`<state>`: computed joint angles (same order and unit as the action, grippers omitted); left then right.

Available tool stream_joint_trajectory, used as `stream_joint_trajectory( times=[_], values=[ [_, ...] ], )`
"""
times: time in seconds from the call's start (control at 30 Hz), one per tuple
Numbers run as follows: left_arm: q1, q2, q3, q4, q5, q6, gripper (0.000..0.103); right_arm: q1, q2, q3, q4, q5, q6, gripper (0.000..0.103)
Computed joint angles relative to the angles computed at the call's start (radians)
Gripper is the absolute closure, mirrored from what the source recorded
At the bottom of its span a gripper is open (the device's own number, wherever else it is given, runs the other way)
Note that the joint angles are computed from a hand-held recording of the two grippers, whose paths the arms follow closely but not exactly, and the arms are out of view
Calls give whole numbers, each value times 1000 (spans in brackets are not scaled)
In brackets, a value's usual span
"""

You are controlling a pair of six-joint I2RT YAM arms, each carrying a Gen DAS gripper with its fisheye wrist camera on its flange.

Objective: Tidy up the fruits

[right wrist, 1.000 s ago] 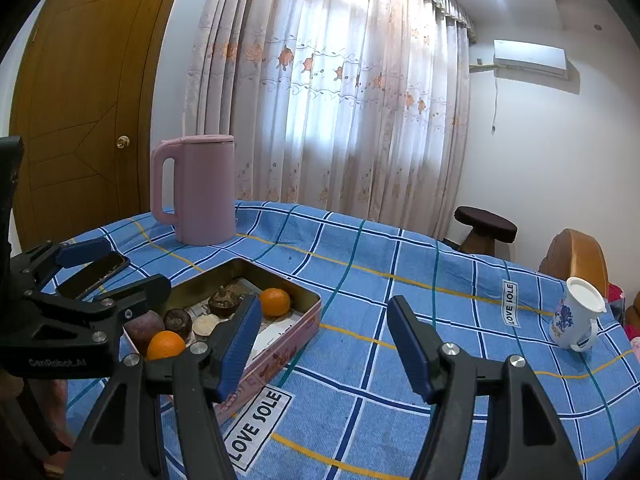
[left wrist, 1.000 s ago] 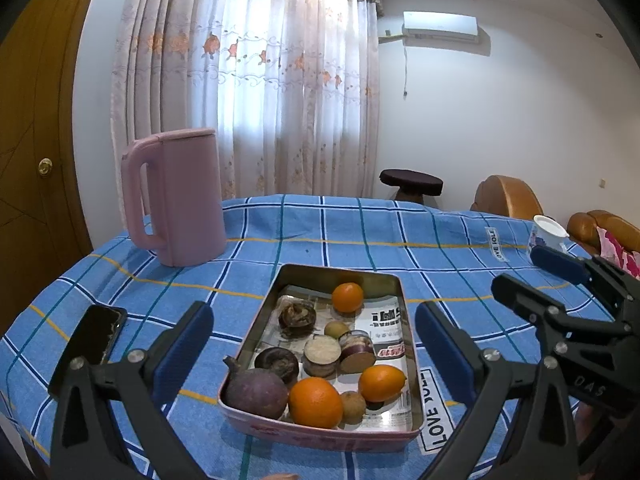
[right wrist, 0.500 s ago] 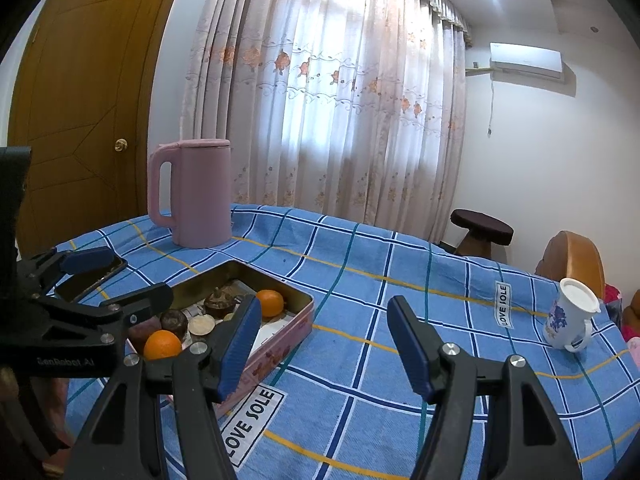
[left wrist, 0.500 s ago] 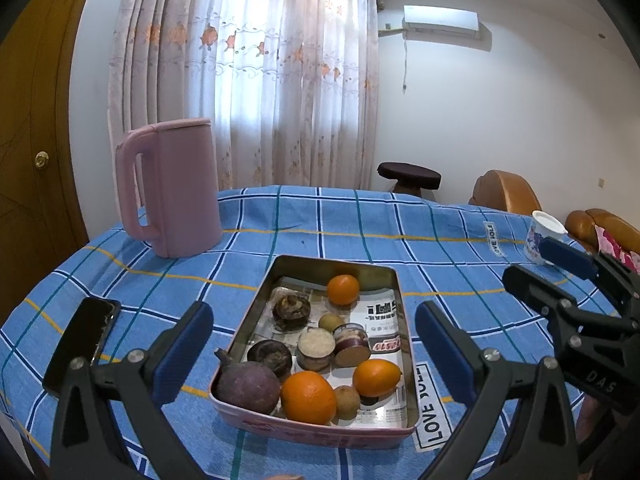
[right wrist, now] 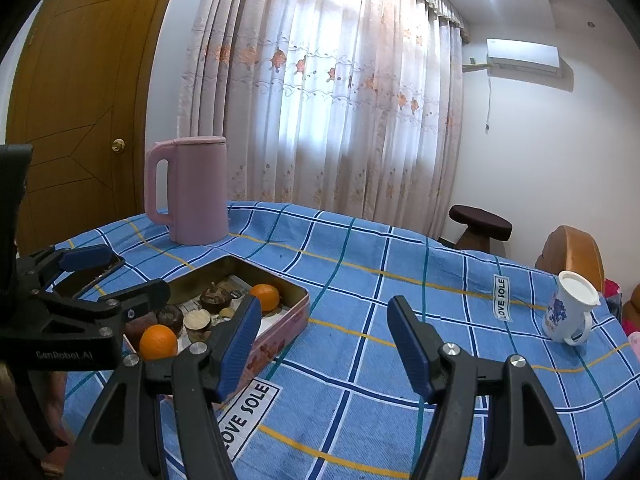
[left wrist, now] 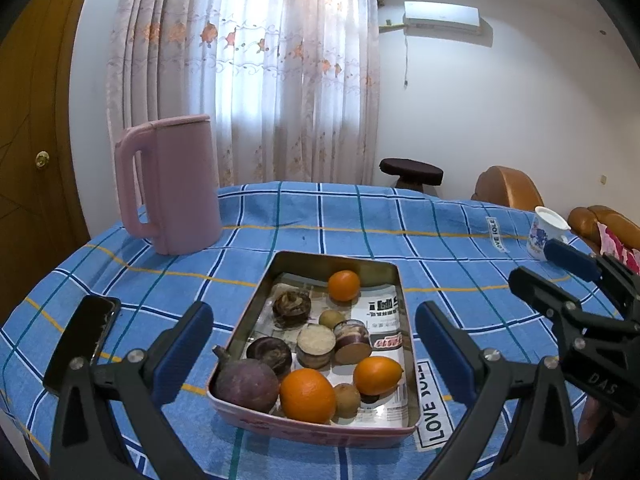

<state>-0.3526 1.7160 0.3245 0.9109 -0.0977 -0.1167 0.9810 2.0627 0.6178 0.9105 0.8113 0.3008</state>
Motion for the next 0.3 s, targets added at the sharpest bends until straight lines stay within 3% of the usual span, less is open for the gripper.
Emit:
stream_joint_trajectory(
  times=[0.3],
  values=[
    [-7,7,-7,14,26,13,0,-16,5,-16,-2,-10,11,36]
  ],
)
